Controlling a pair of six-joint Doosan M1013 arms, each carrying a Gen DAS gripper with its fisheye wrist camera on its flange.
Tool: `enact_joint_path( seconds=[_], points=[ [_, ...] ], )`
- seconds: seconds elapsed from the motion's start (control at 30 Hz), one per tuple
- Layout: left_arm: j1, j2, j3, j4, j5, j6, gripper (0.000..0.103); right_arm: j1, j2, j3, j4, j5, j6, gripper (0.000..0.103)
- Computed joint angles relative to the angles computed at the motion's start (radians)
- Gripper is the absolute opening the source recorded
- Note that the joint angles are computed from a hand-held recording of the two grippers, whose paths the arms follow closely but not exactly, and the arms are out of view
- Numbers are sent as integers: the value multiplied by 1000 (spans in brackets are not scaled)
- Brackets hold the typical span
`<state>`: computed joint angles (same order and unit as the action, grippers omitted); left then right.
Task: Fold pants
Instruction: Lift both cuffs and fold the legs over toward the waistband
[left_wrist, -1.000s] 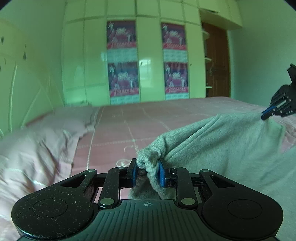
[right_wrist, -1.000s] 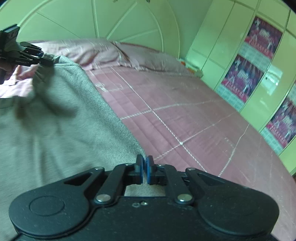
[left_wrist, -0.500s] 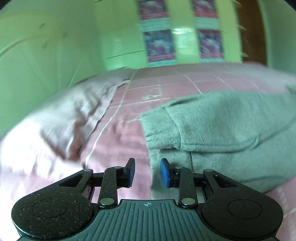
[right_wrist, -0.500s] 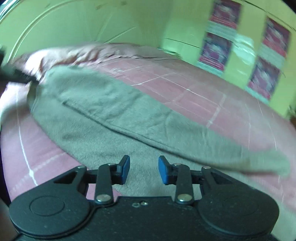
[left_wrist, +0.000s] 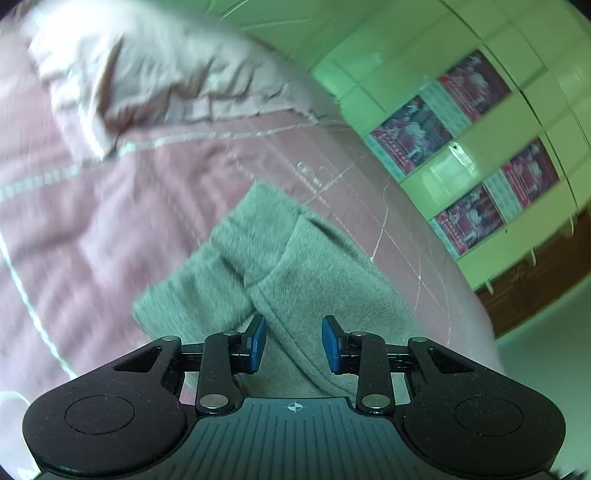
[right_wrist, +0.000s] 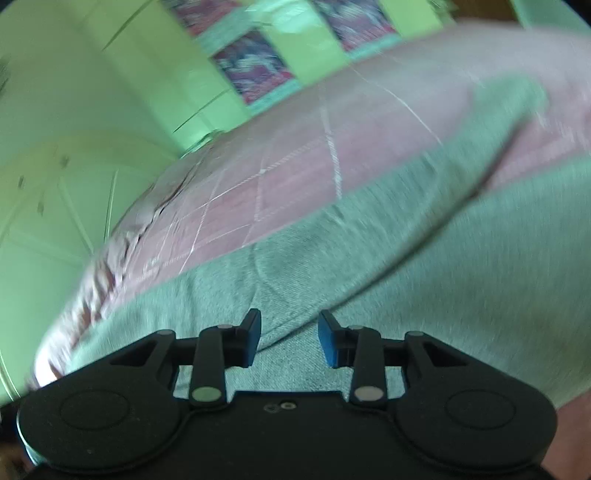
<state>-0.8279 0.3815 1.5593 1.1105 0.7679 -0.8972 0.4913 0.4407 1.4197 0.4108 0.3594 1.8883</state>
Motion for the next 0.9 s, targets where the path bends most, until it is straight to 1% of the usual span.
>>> enact_joint_path(
  seconds=[0.03, 0.13, 0.2, 0.23, 0.33, 0.37, 0.43, 0.47, 0.53, 0.57, 0.6, 0.63, 0.7, 0.77, 0.8, 0.83, 0.87, 0.9],
  points=[
    [5, 7, -2, 10, -13, -42, 33, -9, 9, 0, 69, 5, 7, 27],
    [17, 20, -6, 28, -33, -109, 33, -31, 32, 6, 238, -1, 21, 27],
    [30, 26, -9, 28, -50, -128, 33, -43, 45, 12, 377, -20, -35, 27],
    [39, 28, -7, 33, -62, -140, 33, -46, 51, 9, 396, -26, -34, 26],
    [64, 33, -5, 55, -100, -197, 33, -50, 73, -8, 412, -42, -23, 25],
    [70, 35, -6, 61, -109, -209, 33, -51, 81, -19, 392, -39, 6, 25],
    [79, 40, -19, 26, -117, -189, 33, -52, 92, -39, 334, -22, 75, 23],
    [78, 40, -20, 36, -116, -200, 34, -52, 93, -45, 318, -16, 92, 25],
    [71, 37, -11, 50, -101, -217, 36, -51, 89, -47, 322, -10, 71, 27],
    [66, 36, -10, 51, -85, -221, 36, -50, 88, -46, 323, -6, 66, 27],
    [60, 37, -11, 46, -59, -224, 39, -52, 87, -47, 339, 0, 51, 27],
    [56, 34, 0, 71, -52, -263, 40, -52, 85, -42, 360, -1, 31, 27],
    [55, 38, 1, 75, -25, -295, 40, -53, 84, -33, 378, -6, 10, 25],
    [66, 44, -7, 62, -24, -270, 42, -53, 85, -33, 386, -11, -2, 25],
    [73, 50, -16, 60, -21, -251, 48, -53, 86, -35, 381, -10, 1, 25],
    [80, 56, -22, 75, -24, -249, 61, -53, 88, -37, 377, -9, 6, 25],
    [86, 60, -24, 104, -33, -258, 66, -54, 89, -39, 377, -8, 9, 25],
    [90, 65, -33, 105, -33, -236, 70, -54, 92, -43, 367, -7, 21, 24]
  ],
)
